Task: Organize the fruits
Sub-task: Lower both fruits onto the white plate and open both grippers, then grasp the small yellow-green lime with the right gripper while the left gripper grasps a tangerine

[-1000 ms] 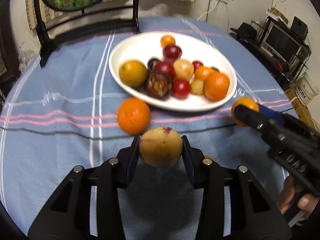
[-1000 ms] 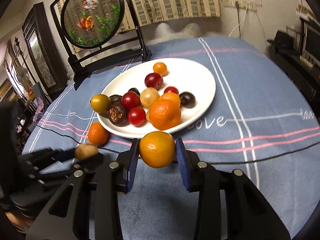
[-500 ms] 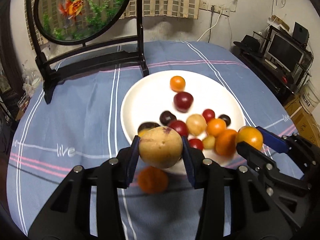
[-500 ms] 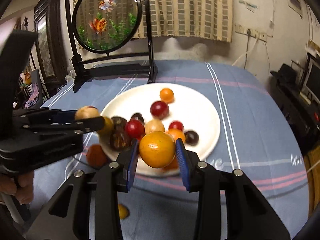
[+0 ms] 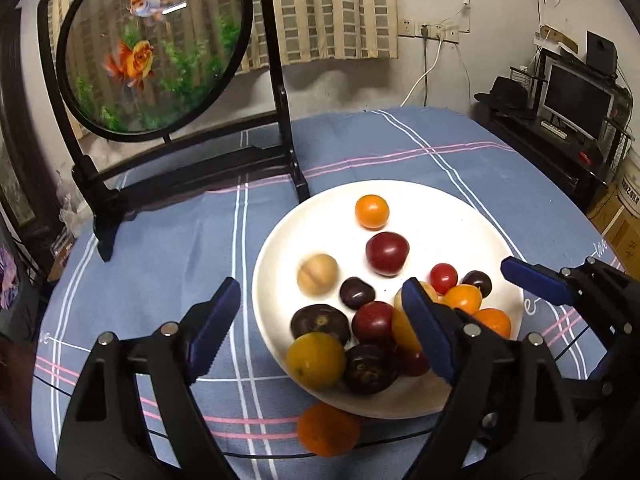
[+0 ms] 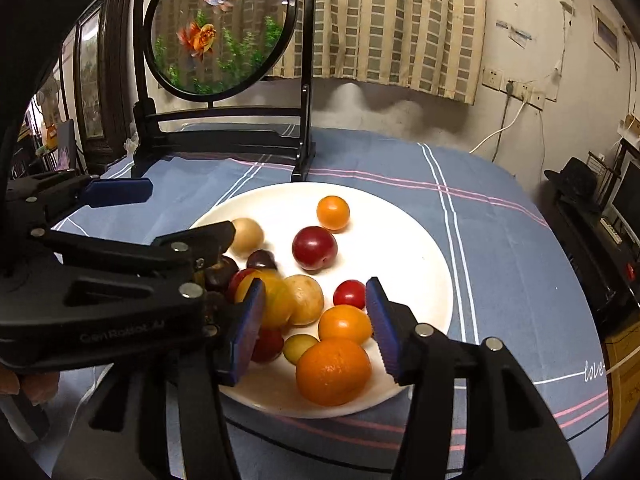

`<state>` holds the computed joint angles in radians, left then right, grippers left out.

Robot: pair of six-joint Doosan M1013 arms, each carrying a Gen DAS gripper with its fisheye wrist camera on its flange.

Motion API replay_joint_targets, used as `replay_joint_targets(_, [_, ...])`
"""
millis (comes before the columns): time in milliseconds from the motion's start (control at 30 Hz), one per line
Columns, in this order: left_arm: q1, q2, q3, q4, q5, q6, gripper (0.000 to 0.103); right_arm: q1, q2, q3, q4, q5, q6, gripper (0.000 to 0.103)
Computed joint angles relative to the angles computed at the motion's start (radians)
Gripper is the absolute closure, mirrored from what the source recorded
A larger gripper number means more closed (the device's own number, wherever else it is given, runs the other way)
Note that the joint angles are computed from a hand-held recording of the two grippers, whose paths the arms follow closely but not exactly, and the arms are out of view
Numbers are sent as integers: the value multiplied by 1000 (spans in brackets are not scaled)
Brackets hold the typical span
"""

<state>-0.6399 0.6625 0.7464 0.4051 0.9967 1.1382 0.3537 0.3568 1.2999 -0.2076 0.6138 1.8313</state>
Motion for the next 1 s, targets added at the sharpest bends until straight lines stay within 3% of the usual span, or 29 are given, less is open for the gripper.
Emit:
replay_joint_targets(167, [0, -39, 57, 2, -9, -32, 14, -11, -35, 38, 60, -11, -1, 43])
replay_joint_targets(600, [-4, -171, 295, 59, -60, -155, 11, -25, -121, 160, 197, -42, -30, 43])
replay_joint_targets(1000, [-3, -184, 353, 11, -54, -152, 11, -30, -116, 170, 390, -3, -203, 43])
